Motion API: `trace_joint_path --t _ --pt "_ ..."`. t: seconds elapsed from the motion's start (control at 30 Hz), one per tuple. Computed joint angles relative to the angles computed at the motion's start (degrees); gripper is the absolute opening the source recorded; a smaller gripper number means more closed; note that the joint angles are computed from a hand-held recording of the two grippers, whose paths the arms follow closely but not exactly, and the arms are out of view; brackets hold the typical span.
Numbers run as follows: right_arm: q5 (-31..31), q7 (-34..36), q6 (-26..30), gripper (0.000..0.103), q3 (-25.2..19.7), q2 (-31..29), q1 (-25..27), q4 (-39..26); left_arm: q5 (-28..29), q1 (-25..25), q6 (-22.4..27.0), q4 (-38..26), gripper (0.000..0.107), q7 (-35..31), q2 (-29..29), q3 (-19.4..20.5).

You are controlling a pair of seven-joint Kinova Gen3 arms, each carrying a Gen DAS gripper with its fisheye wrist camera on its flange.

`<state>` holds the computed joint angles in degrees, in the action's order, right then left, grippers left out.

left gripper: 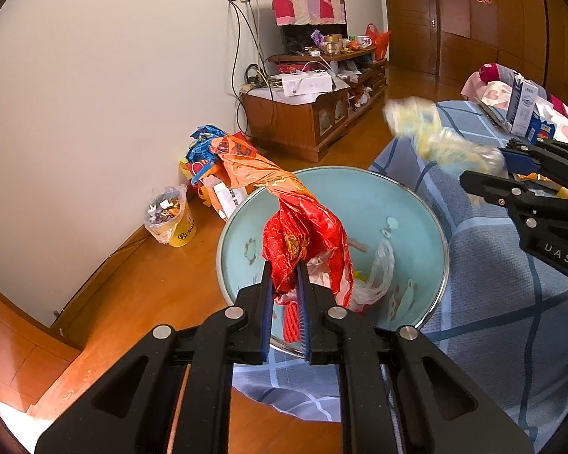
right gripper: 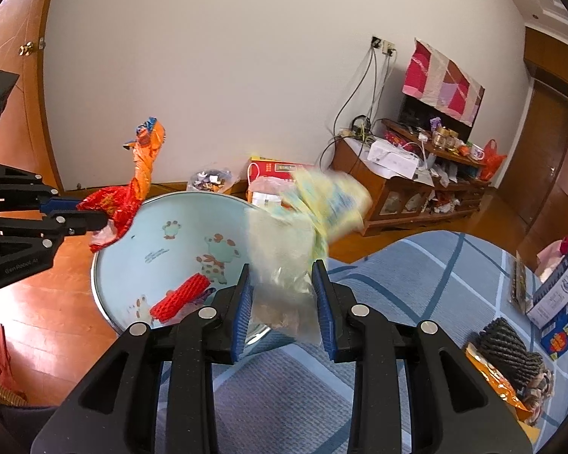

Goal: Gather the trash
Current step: 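Open both tools to drop the wrapper and bag into the bucket, then grasp the yellow sponge with the right tool while the left tool moves toward the orange wrapper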

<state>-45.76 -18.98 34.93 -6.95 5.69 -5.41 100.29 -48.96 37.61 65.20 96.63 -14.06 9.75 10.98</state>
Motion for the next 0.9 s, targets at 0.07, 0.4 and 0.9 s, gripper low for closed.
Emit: trace_joint_path --t 0.07,0.4,0.9 --pt "-0.28 0.6 0.77 0.049 -0.14 0.21 0.07 -0.15 0.46 -0.39 -0.42 0.11 0.027 -0.45 -0.17 -0.1" --pt "-2.55 2.03 0.96 0.055 0.5 0.03 1.13 1.05 1.45 -0.64 -1.83 0.27 0.052 0.1 0.43 -0.34" --pt "-0.89 -0.43 1.88 0.06 7.31 -2.59 8.47 2.09 3.01 0.56 -4.89 -1.92 0.064 -2.24 4.11 -0.81"
